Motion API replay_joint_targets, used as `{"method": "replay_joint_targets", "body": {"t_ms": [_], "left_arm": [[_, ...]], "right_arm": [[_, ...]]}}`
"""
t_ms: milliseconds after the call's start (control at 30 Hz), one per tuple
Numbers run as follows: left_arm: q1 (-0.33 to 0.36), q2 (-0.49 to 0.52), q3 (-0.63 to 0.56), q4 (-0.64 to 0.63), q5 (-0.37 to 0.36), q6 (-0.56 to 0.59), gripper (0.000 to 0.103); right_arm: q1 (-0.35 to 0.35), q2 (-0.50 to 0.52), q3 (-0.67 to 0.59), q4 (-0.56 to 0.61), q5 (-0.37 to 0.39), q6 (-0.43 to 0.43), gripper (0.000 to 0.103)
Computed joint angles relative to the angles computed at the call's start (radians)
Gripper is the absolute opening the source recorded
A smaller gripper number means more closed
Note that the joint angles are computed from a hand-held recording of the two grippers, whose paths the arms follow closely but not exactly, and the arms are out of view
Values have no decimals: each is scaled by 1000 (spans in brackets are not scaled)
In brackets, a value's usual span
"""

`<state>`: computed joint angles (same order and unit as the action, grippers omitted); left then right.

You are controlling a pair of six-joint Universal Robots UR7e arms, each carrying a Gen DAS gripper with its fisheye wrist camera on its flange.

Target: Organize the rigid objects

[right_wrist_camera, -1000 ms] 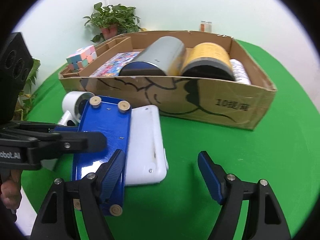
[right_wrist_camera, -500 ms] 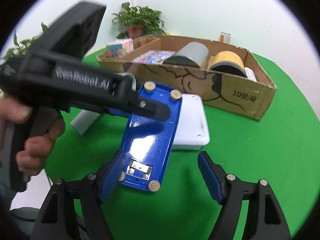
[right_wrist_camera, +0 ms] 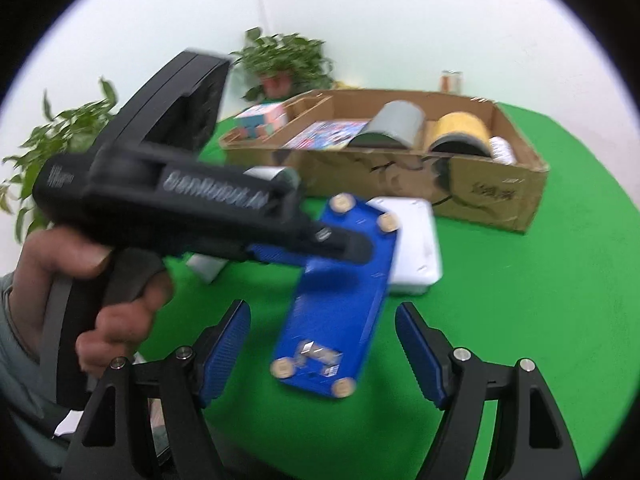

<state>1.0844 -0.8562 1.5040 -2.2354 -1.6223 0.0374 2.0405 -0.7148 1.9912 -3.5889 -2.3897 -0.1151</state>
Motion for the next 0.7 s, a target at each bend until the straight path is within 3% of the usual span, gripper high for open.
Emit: {"method": "replay_joint_targets", "body": {"t_ms": [67,167,200,267,300,500,567,633,700], "left_arm": [[1,0,4,-3,-5,-6,39],[3,-3,6,0,-14,-9,39],[2,-7,9,0,-11,-9,39],[0,-16,17,-5,-3,-5,39],[1,-15,17,-7,-2,-5,39],[-2,-43,33,-15,28,4,39],[4,-50,31,-13,24,-1,52],[9,-55,28,-16,23,0,54],[14,-59,25,-21,29,3,58]], "right_arm": [[-4,14,-17,58,-5,27,75],[4,45,-44,113,-71,59,74],[5,66,-62,108,-109,45,71],[-2,78,-74,113,-132,57,58],[-11,74,-73,127,-125,76,56],[-67,24,-26,117,64,136,54],[-96,-1,-9,111,160,149,54],[-145,-36,22,99,319,188,54],[-164,-44,29,94,362,192,54]]}}
